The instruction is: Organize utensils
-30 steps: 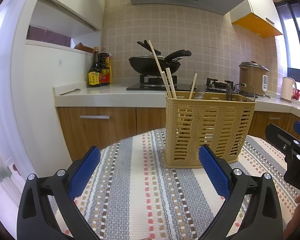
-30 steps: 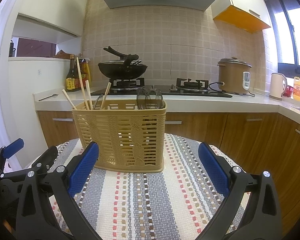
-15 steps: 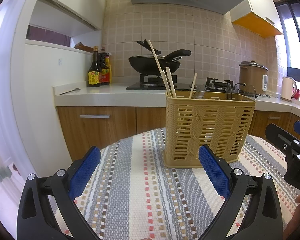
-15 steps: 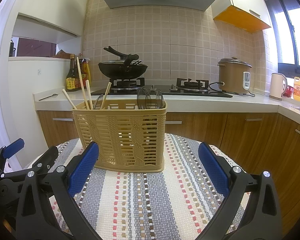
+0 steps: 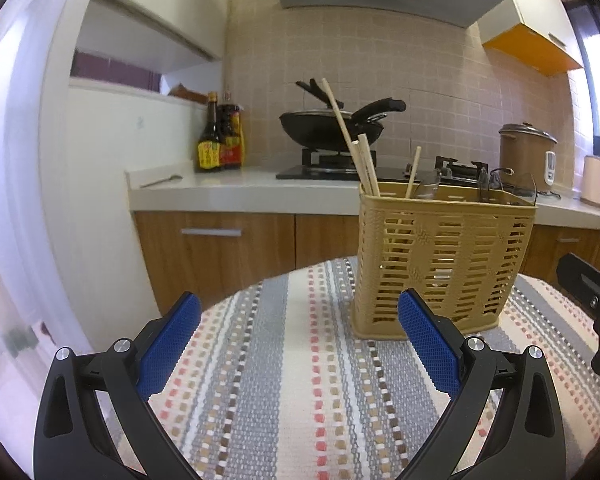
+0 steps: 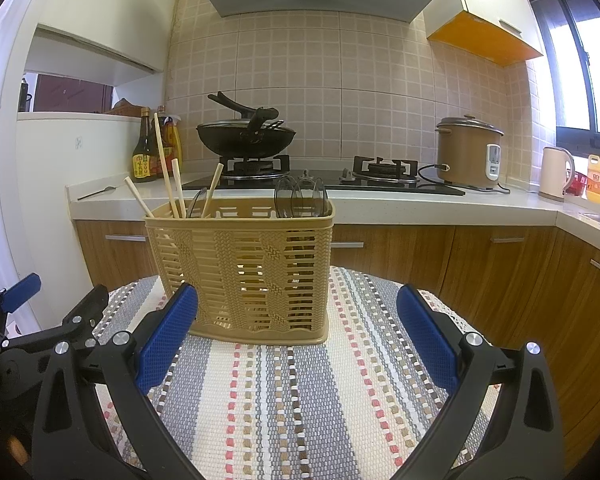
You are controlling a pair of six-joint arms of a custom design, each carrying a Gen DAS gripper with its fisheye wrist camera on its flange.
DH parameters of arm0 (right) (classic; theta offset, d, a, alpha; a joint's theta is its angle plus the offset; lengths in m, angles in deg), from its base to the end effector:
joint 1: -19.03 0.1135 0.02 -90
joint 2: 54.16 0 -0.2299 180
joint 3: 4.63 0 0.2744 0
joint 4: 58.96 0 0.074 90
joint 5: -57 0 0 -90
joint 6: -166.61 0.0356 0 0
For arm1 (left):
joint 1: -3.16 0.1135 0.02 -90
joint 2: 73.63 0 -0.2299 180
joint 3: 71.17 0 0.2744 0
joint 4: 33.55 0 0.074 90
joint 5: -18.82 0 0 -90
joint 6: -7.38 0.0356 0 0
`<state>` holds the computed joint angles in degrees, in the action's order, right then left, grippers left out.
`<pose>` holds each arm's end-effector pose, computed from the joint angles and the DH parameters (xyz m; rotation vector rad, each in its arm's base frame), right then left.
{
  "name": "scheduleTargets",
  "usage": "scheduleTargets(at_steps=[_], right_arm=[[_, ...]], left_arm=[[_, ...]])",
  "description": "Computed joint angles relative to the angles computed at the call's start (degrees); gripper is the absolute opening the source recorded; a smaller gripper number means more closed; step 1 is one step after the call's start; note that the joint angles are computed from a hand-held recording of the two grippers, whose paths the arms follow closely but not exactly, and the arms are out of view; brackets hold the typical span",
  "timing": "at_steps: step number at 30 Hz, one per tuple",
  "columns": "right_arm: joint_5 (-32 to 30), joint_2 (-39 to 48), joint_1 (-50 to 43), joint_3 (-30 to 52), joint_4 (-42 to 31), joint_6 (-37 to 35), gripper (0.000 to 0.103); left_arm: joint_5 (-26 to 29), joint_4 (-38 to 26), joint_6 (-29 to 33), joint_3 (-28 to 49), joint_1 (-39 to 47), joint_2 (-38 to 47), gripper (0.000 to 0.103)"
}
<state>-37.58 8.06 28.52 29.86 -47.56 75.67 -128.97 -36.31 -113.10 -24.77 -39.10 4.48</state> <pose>0.2568 0.0458 0.1584 -0.2243 1.8450 0.1778 0.2295 -0.1678 0.1416 -0.3373 1.8538 0.2392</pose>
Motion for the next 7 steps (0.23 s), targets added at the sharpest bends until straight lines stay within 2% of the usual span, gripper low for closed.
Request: scheduleTargets(at_steps=[7], right_arm=[[-0.1,0.36,0.03,0.03,0.25,-0.05,0.095]], left_arm=[[2.33,-0.49,-0.26,-0.18,0.77,-0.51,0.096]])
